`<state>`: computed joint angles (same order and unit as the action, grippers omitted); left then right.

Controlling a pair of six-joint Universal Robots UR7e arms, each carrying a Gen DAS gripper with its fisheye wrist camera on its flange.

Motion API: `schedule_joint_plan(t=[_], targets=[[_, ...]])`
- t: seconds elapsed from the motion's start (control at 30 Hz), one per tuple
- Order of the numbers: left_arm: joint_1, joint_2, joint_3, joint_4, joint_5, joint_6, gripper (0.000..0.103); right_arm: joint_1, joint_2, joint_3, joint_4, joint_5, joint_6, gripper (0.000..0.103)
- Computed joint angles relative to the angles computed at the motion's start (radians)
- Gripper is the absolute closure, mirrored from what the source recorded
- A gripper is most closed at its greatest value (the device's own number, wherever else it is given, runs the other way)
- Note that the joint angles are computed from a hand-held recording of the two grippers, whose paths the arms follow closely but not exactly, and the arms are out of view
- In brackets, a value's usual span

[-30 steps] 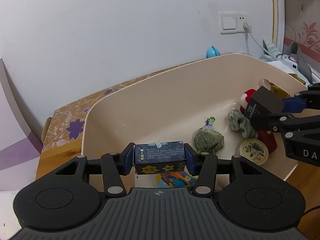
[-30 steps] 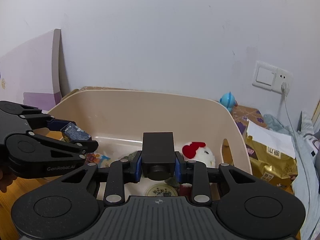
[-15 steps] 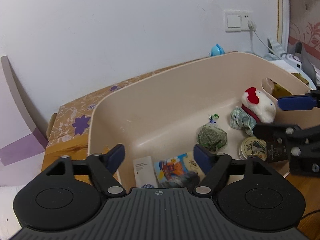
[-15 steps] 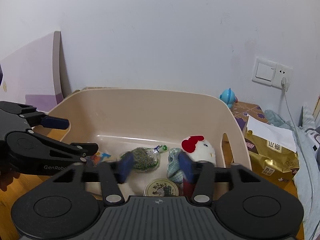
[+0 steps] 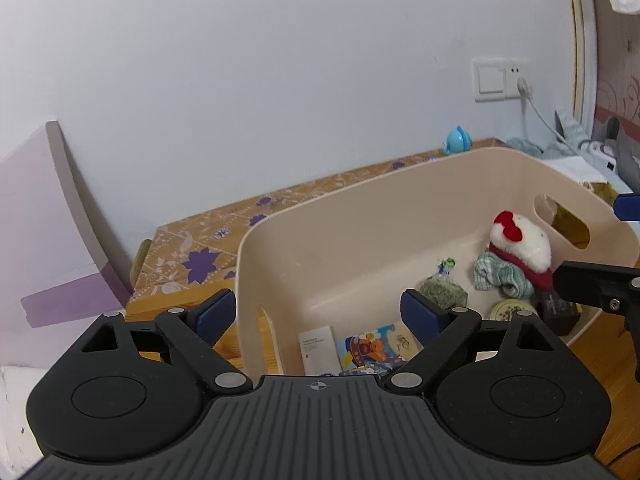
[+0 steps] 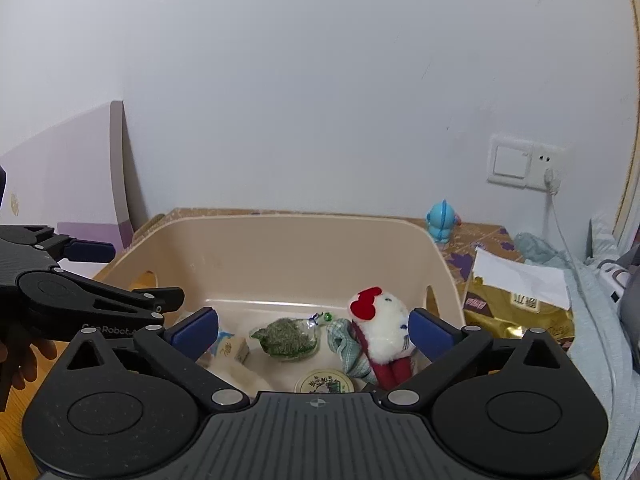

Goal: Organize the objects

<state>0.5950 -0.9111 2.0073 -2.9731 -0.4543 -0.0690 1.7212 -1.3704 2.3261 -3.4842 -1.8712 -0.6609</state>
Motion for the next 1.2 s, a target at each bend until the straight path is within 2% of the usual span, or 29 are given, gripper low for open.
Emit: schedule_joint_plan(t=[0.6,0.87,1.2], targets=[[-0.108,-0.107,0.135,0.046,0.053,-0.2,0.011,0.026,-0.11,0.101,-0.02,-0.01,0.034,0.0],[-0.167,-0.16,0.19,0.126,0.089,-0.321,0.011,0.037,-0.162,0.142,0.0,-0.013,0.058,0.0],[-0.241,-0.259,0.262,0.308,0.093,-0.525,0.011,0.042,-0.253,0.202,0.033,-0.012,0.074,0.0]])
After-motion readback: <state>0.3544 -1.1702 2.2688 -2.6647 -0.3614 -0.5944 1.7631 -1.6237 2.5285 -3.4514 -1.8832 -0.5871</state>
